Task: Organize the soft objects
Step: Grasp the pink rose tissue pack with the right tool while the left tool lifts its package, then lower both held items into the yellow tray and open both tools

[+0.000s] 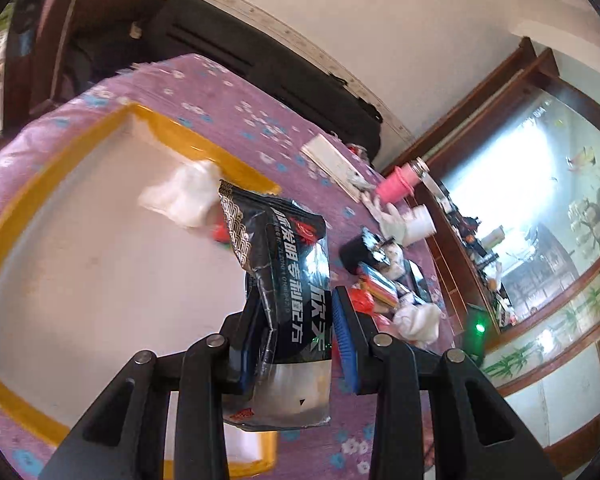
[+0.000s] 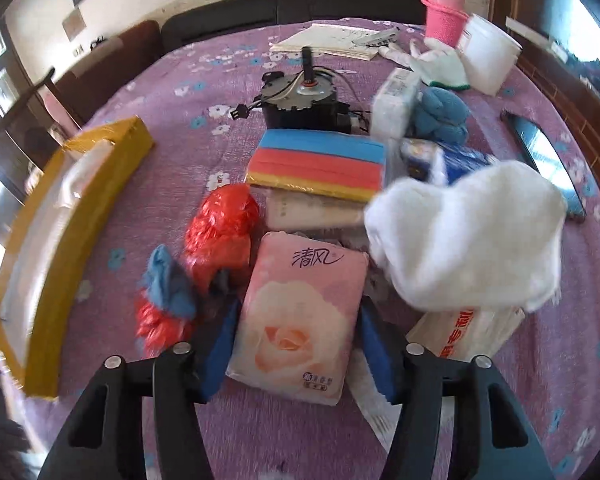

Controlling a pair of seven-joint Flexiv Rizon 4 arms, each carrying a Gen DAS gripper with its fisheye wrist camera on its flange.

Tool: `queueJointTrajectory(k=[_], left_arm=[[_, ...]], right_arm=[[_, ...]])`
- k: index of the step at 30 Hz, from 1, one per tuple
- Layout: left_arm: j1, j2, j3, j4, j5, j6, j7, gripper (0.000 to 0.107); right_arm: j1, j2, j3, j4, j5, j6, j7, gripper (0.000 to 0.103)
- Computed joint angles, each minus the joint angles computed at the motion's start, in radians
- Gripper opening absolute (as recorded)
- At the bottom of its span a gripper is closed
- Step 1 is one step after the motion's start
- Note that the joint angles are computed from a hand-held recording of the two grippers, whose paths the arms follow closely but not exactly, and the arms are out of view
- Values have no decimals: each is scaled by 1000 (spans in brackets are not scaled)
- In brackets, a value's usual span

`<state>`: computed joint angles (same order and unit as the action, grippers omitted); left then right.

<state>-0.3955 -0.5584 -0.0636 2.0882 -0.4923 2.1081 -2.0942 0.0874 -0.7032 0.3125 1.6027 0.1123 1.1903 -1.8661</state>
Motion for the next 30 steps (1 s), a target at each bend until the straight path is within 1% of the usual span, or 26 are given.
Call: queueJointTrajectory(k=[2, 3, 7, 8, 9, 10, 12, 15, 17, 18, 19, 20, 21, 22, 23, 24, 25, 26, 27, 29, 30], left_arm=[[-11, 29, 19, 45, -22, 19, -5, 33], [-13, 46, 27, 71, -34, 27, -8, 33], [15, 90, 36, 130, -53, 27, -17, 33], [38, 94, 28, 135, -38, 19, -26, 33], [77, 96, 13, 137, -8, 4, -45, 33], [113, 95, 2, 133, 21, -14, -59, 33], [158, 86, -4, 120, 58, -48, -72, 33], [208, 62, -2, 79, 96, -113, -71, 33], [249, 34, -8, 30, 124, -173, -55, 33], [262, 24, -9, 10, 132, -199, -48, 33], [263, 11, 2, -13, 132, -226, -38, 33], [244, -6, 34, -44, 121, -259, -23, 33], [237, -20, 51, -64, 116, -276, -17, 34], [232, -34, 69, -85, 110, -294, -11, 37], [227, -45, 84, -100, 103, -303, -11, 44], [229, -55, 91, -108, 97, -303, -16, 48], [240, -61, 87, -112, 96, -296, -21, 55], [264, -60, 66, -106, 107, -282, -21, 56], [267, -56, 66, -104, 110, -281, -18, 57], [235, -35, 100, -85, 113, -262, -9, 59], [203, -24, 129, -75, 107, -253, 0, 59]], right_arm=[[-44, 17, 34, 7, 41, -9, -19, 61], [-77, 23, 63, 2, 73, -21, -39, 61], [-181, 59, 158, -21, 224, -61, -144, 61], [-197, 63, 176, -36, 258, -87, -167, 61], [-232, 63, 217, -67, 309, -144, -206, 61], [-250, 66, 241, -88, 347, -185, -235, 61], [-249, 76, 263, -113, 394, -239, -278, 61], [-192, 77, 262, -148, 418, -301, -302, 62], [-136, 68, 246, -172, 416, -339, -301, 62], [-93, 56, 234, -190, 404, -355, -295, 62], [-53, 48, 220, -202, 395, -356, -293, 62], [-16, 41, 204, -208, 387, -352, -296, 62], [15, 37, 188, -212, 382, -349, -297, 62], [56, 26, 169, -225, 369, -352, -290, 62], [102, 8, 147, -246, 353, -360, -277, 62], [135, -6, 130, -262, 341, -363, -267, 62], [169, -23, 114, -277, 327, -358, -258, 62], [192, -32, 103, -283, 315, -352, -252, 62], [214, -44, 91, -294, 299, -347, -242, 62], [255, -67, 66, -307, 261, -334, -219, 62], [277, -78, 51, -315, 235, -326, -200, 62]])
